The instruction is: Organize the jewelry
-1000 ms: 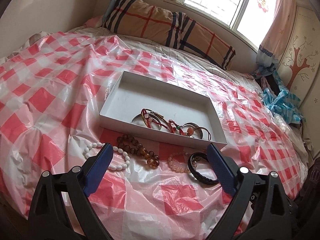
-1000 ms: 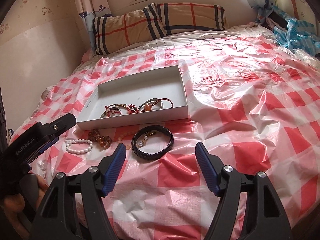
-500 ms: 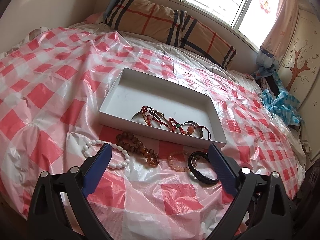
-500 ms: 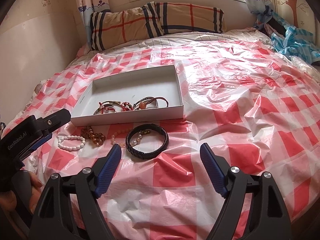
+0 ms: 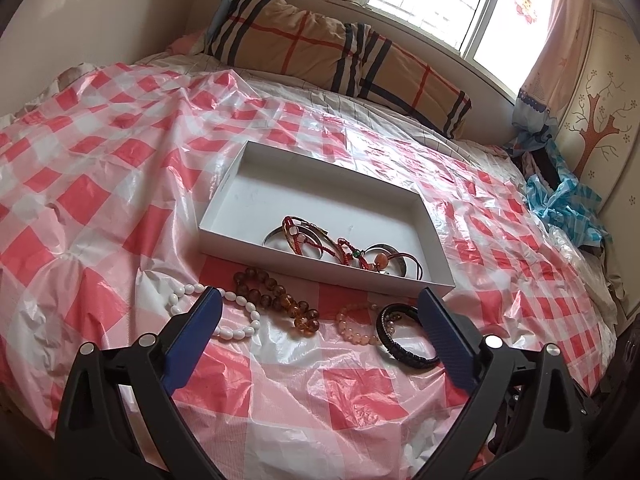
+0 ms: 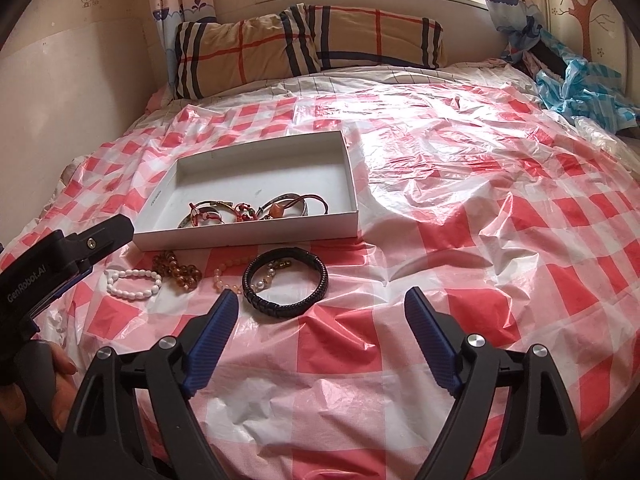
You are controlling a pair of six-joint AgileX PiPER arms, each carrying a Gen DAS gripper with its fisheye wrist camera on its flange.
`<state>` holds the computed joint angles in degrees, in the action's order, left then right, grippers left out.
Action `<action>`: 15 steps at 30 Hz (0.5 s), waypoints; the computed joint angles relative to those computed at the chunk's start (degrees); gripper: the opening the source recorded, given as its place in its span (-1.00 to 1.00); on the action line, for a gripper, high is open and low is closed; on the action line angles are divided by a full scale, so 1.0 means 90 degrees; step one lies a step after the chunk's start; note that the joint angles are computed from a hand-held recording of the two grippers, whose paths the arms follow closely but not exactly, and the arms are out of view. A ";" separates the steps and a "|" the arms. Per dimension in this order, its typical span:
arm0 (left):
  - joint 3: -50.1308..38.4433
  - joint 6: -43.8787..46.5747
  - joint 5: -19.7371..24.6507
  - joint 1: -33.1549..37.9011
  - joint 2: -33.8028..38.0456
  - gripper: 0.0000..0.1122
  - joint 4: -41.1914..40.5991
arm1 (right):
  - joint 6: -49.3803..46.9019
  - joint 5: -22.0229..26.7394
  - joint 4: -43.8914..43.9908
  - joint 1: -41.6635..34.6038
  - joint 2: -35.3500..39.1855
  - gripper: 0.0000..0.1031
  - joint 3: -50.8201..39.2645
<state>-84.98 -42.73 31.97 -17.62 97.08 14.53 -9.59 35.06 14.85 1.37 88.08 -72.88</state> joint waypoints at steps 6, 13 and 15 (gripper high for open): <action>-0.0005 0.0006 0.0012 0.0000 0.0005 0.69 -0.0007 | 0.0013 0.0003 -0.0015 0.0008 0.0003 0.60 -0.0007; 0.0140 0.0094 -0.0206 0.0099 -0.0105 0.69 -0.0229 | 0.0052 -0.0014 -0.0025 0.0020 -0.0002 0.62 0.0001; 0.0390 0.0204 -0.0536 0.0311 -0.0307 0.69 -0.0515 | -0.0008 -0.0037 0.0066 -0.0011 -0.0026 0.64 0.0031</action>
